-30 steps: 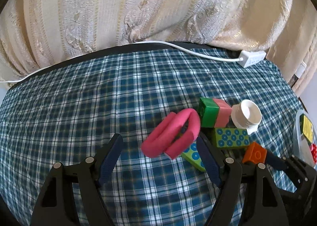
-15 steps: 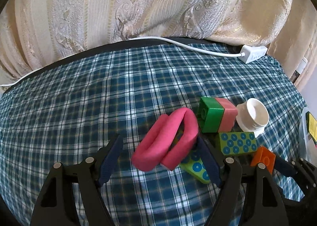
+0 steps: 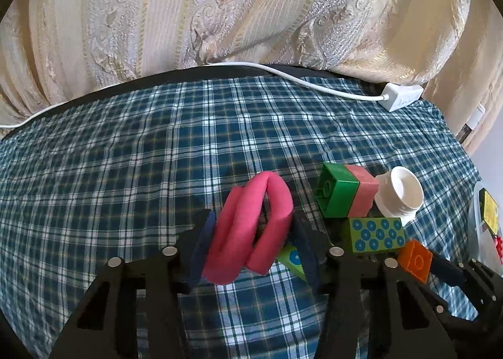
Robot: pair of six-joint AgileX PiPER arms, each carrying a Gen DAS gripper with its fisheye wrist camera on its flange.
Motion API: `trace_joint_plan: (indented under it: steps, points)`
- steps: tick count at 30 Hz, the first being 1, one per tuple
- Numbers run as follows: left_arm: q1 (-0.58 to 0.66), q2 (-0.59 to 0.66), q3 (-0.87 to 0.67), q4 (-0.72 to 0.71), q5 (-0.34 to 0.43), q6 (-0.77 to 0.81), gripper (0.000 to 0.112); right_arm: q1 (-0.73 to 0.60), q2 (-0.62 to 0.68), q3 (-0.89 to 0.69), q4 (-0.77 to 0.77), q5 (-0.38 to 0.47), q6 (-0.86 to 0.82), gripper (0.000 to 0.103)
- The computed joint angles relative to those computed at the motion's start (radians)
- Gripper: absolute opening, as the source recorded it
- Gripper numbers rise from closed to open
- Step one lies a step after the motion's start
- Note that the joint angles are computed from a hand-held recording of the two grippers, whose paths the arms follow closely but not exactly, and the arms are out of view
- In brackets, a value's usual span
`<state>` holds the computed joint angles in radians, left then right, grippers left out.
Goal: Organize objects
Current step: 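Grasp the pink foam tube with the left gripper while the right holds the orange brick, then carry the pink tube and orange brick over the clear bowl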
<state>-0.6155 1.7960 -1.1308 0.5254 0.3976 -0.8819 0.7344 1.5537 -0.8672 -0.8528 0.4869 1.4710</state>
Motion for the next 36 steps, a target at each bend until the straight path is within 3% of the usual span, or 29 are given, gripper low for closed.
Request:
trace_joint_plan:
  steps: [1,12,36]
  points:
    - [-0.006,-0.007,0.003,0.021,0.004,-0.022,0.040,0.000,-0.002,0.002,-0.003,0.000,0.005,0.044]
    - [-0.075,-0.068,0.013,0.225,0.091,-0.227,0.039,0.014,-0.033,0.019,-0.070,0.014,0.083,0.044]
    - [-0.153,-0.217,0.026,0.188,0.091,-0.169,0.039,0.044,-0.112,0.072,-0.237,0.053,0.283,0.040]
